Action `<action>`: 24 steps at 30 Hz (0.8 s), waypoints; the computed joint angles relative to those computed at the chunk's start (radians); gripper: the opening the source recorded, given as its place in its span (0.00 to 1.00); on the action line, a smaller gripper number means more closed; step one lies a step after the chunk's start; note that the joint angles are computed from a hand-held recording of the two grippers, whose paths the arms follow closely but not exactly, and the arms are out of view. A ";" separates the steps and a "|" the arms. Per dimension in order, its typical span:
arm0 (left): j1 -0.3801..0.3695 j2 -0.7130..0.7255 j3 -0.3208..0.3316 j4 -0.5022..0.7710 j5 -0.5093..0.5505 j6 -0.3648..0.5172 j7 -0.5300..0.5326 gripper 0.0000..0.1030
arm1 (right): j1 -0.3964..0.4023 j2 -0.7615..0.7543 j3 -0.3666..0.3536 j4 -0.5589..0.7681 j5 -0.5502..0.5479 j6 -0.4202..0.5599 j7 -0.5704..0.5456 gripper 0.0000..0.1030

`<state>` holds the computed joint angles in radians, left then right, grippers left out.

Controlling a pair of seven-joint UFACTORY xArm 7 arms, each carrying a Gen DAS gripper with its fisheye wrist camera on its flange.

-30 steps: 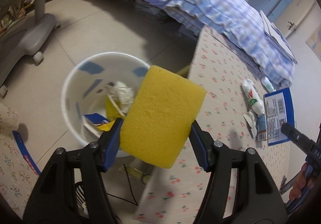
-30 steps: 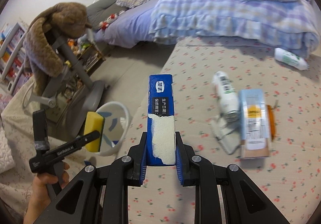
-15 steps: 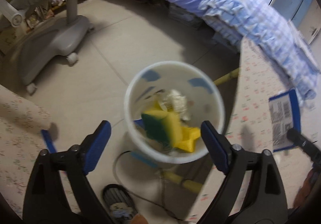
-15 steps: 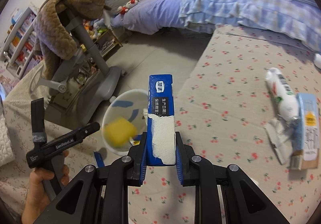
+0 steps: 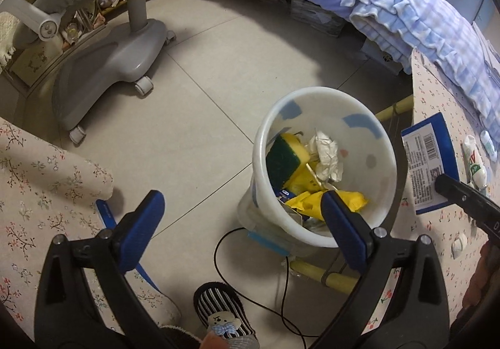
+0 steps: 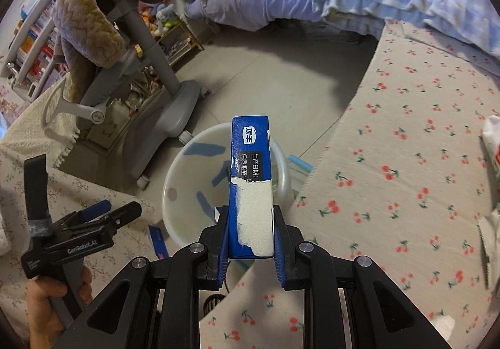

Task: Collect trash
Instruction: 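Lower the blue carton over the wastebasket and open the right tool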

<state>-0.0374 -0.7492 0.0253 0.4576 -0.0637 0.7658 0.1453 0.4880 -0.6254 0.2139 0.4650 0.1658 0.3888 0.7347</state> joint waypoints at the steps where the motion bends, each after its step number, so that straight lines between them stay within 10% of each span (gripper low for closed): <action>1: 0.000 0.004 0.001 0.002 -0.002 0.002 0.000 0.97 | 0.008 0.016 -0.009 0.003 0.005 -0.014 -0.011 0.25; 3: -0.001 0.006 0.001 0.003 -0.004 0.002 -0.001 0.97 | 0.042 0.035 -0.044 -0.007 0.031 -0.070 -0.054 0.30; 6: -0.002 0.007 -0.002 0.004 -0.002 0.002 0.000 0.97 | 0.031 0.026 -0.035 -0.015 0.038 -0.080 -0.050 0.73; 24: -0.057 -0.056 -0.004 -0.023 -0.042 0.041 0.008 0.97 | -0.049 -0.320 0.037 -0.084 -0.057 0.248 0.072 0.79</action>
